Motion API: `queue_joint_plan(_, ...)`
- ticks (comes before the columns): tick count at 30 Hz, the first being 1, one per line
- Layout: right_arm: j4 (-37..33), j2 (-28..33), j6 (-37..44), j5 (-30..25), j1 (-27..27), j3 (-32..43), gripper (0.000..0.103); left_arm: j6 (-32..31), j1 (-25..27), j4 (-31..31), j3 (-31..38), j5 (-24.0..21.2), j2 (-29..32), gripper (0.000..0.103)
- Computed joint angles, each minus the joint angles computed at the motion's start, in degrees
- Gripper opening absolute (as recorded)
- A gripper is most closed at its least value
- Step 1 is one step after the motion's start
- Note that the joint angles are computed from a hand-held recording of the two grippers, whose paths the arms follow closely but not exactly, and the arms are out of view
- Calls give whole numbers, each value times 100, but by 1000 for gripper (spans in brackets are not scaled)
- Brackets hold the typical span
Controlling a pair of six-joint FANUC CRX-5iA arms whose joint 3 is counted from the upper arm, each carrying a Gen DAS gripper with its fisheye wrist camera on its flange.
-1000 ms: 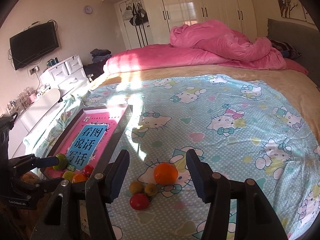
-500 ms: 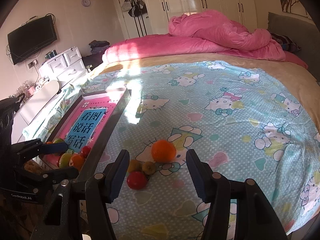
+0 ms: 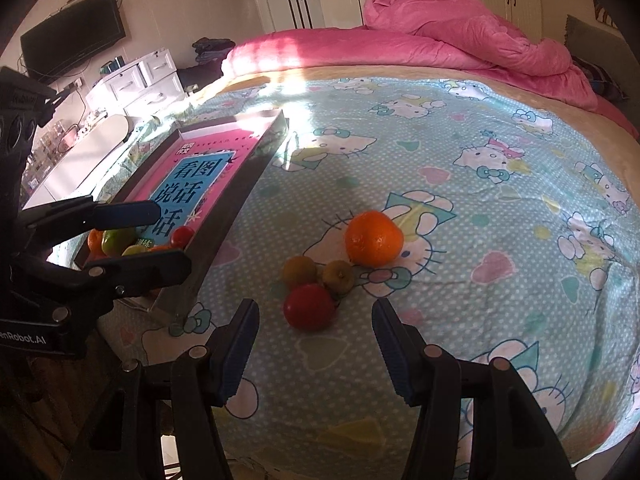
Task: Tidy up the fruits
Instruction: 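Lower the left tool toward a small brown fruit while the right tool approaches the red tomato, then close the left tool on the small brown fruit while the right tool grasps the red tomato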
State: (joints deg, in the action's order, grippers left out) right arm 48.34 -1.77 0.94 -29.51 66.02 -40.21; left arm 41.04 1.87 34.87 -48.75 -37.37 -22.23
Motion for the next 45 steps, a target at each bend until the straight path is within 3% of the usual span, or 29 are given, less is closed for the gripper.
queue_joint_plan(6,-418,225,216,120,-51,117,58,249,-107,-299,315,-142,445,75)
queue_joint_plan(22,-357,531,219,451,-229,222,34,460,-456,-635,894,-342,1275,65)
queue_joint_plan(28,-702,566,680,152,-103,396,33,660,-637,-920,1091,-324,1512,54)
queue_joint_plan(32,-1011,447,918,-123,5,427,33,694,-651,-920,1158,-386,1650,53)
queue_joint_plan(45,-760,53,156,-442,-113,145,33,724,-857,-994,1290,-308,1944,40)
